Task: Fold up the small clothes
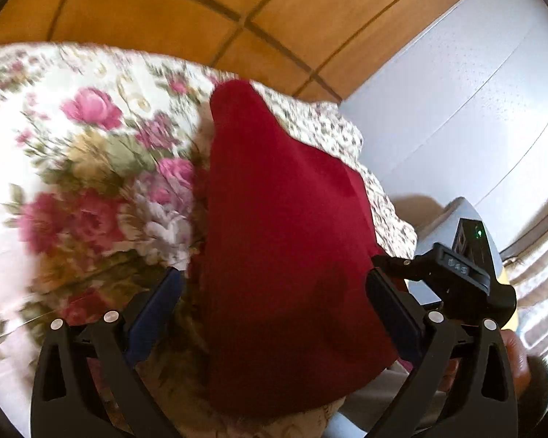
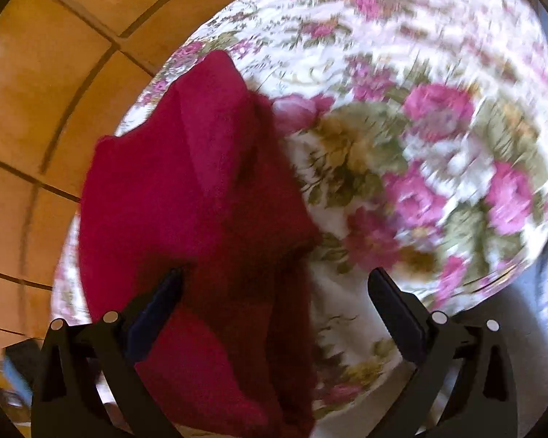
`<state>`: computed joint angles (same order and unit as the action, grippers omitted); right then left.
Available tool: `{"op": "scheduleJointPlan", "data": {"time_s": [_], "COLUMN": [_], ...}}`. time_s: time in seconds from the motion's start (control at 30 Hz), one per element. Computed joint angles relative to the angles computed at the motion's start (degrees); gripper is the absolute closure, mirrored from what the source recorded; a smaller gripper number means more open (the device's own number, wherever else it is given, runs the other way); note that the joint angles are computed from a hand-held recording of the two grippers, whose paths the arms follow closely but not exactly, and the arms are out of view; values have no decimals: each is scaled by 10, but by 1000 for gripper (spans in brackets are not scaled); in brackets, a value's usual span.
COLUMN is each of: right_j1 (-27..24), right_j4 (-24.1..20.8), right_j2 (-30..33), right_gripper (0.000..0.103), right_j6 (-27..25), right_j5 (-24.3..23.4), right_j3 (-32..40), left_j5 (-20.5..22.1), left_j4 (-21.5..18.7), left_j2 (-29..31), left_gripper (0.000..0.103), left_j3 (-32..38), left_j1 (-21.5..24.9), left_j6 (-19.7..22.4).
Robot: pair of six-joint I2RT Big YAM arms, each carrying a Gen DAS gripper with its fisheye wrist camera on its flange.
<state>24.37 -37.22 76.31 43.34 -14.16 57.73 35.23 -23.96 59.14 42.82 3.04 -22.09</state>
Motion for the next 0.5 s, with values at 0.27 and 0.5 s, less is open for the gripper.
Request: {"op": "scheduleJointPlan", "data": {"time_s": [0.27, 0.5], "right_j1": [-35, -25], "right_j4": [105, 113], "right_j2": [14, 33], "right_gripper": [2, 12], "right_j6": [87, 32], "right_j5": [-110, -96], "right_j3": [-36, -17], "left_j5": [35, 52], "left_j4": [-14, -16], "left_j2": [50, 58], "left_gripper": [24, 40], "left_j3": [22, 27], "left_j1": [-7, -5], "left_j6": [28, 42]}}
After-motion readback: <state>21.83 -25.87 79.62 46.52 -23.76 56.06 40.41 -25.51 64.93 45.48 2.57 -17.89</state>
